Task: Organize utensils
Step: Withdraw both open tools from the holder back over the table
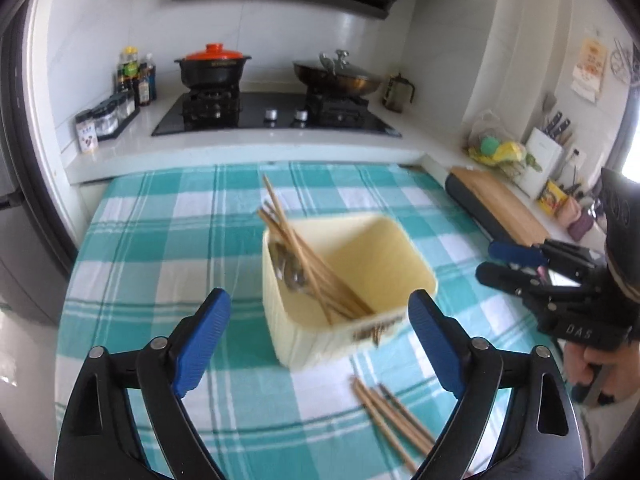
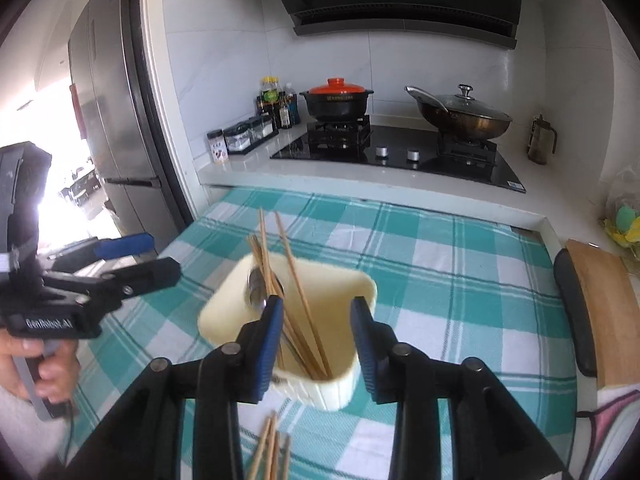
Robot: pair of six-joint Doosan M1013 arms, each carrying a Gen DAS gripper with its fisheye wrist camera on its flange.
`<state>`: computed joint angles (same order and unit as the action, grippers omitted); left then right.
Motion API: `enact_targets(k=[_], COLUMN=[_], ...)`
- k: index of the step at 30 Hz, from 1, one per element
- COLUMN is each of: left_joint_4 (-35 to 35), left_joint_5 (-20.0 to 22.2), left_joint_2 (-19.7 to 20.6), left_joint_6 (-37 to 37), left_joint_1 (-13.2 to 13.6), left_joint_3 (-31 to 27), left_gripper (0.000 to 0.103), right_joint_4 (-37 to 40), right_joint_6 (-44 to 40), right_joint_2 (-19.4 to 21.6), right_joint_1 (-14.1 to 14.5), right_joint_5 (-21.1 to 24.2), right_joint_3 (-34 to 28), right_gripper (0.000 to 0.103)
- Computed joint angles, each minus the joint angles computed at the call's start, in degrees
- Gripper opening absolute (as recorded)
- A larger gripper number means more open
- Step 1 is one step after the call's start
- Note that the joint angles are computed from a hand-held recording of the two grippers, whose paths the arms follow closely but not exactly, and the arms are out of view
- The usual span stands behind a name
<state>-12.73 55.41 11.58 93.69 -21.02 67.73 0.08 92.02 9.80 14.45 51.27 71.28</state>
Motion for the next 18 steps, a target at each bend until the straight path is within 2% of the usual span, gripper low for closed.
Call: enact_targets(k=[4,9,13,18], left_joint_4=[0.63,0.7,9.64,16.22], left_joint_5=[1.75,-3.27,-8.43,-8.31], left_joint_2=[-4.16,-7.87,-8.82,-8.11], left_joint_6=[0.13,-5.4,-12.48,-17.1], left_joint_1=[-0.72,-2.91,-5.73,-6.85], left_joint_3=[10.3,20.26,23.39,23.98], left_gripper=[0.092,0.092,0.092,0.092], right_joint_4=[-5.83,-9.43,-15.93,-19.05], right_joint_6=[1.92,10.66,17.39,22.21], right_joint_2=[-5.26,-9.33,-10.52,-11.46], right_joint_1=[1.1,2.3,4.07,4.88], right_joint_5=[0.43,-1.36,-2.17,-4.76], right_joint_3=[11.37,22.48,26.18,28.18], right_gripper=[0.047,0.047,0.047,0.047])
